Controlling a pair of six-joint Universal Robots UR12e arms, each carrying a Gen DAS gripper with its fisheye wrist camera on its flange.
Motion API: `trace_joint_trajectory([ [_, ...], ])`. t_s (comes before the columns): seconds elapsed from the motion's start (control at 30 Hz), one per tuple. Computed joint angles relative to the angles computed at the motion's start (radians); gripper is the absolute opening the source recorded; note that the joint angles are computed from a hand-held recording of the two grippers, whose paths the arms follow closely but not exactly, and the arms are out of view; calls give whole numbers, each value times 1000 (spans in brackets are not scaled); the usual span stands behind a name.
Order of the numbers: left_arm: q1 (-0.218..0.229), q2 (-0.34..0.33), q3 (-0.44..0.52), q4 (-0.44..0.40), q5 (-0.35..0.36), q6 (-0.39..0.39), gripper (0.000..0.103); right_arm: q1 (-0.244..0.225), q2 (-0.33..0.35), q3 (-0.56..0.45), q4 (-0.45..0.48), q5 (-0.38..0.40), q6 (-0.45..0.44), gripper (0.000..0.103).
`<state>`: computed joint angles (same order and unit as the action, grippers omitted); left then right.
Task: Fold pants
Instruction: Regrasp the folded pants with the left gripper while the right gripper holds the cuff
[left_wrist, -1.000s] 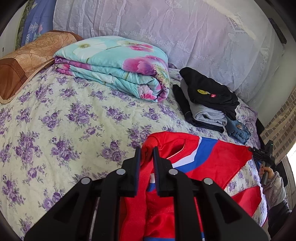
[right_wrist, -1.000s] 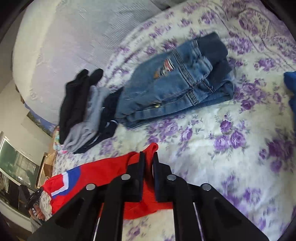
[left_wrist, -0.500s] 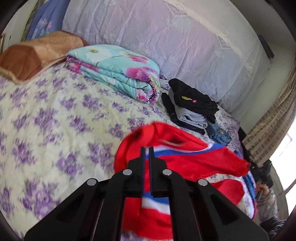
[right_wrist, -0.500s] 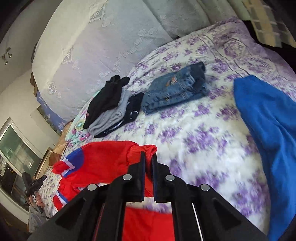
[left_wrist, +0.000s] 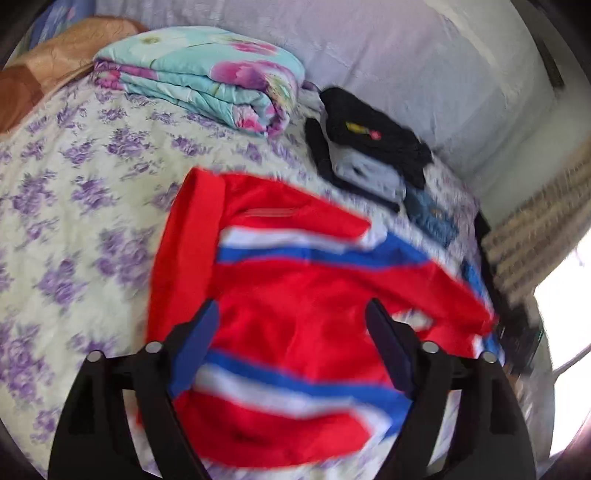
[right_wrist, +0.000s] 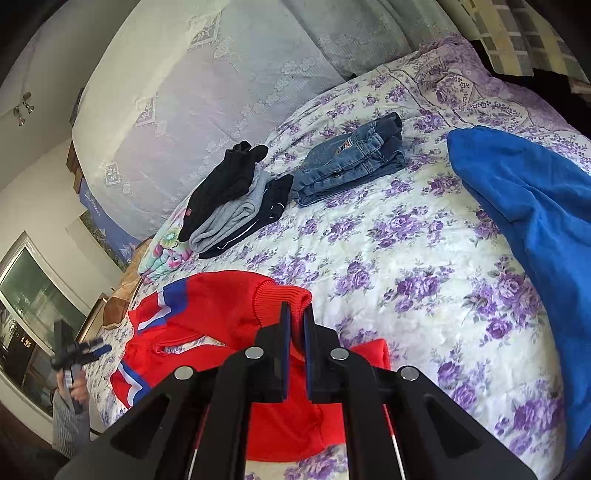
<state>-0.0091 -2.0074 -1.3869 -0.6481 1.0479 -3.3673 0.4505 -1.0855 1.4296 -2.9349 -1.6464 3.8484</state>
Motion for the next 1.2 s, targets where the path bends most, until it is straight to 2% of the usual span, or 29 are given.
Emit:
trace_joint_trajectory([
  [0.07,2,-43,76,-58,-13,-70,79,5,-7,17,-14,-6,15,6],
  [0.2,17,-107,191,-181,-5,-327,78,15,-16,38,-27,-14,34,6],
  [0.27,25,-125,224,-232,-1,-402,76,16,-16,45,-33,-11,45,6],
  [0.33,26,-147,267,-297,15,-412,67,17,-17,47,-35,-11,50,6],
  [0.4,27,-175,314,-350,29,-407,45,17,-17,50,-40,-8,57,6],
  [0.47,28,-206,366,-408,45,-387,34,18,-18,52,-41,-7,63,6],
  [0.57,25,-236,418,-462,87,-380,34,19,-19,51,-35,-6,65,6],
  [0.7,31,-238,426,-454,91,-412,34,17,-19,51,-34,-3,69,6],
  [0.83,25,-249,464,-490,140,-362,36,15,-18,51,-33,3,76,6],
  [0.9,22,-276,518,-556,150,-312,42,13,-18,53,-39,9,85,6],
  [0.97,18,-295,551,-583,181,-287,43,13,-18,54,-40,11,88,6],
  [1.03,13,-315,585,-615,192,-217,46,12,-19,54,-35,14,87,6],
  [1.17,14,-316,568,-593,123,-6,46,9,-19,54,-38,20,97,6],
  [1.2,12,-307,549,-572,124,23,45,8,-18,53,-40,23,99,6],
])
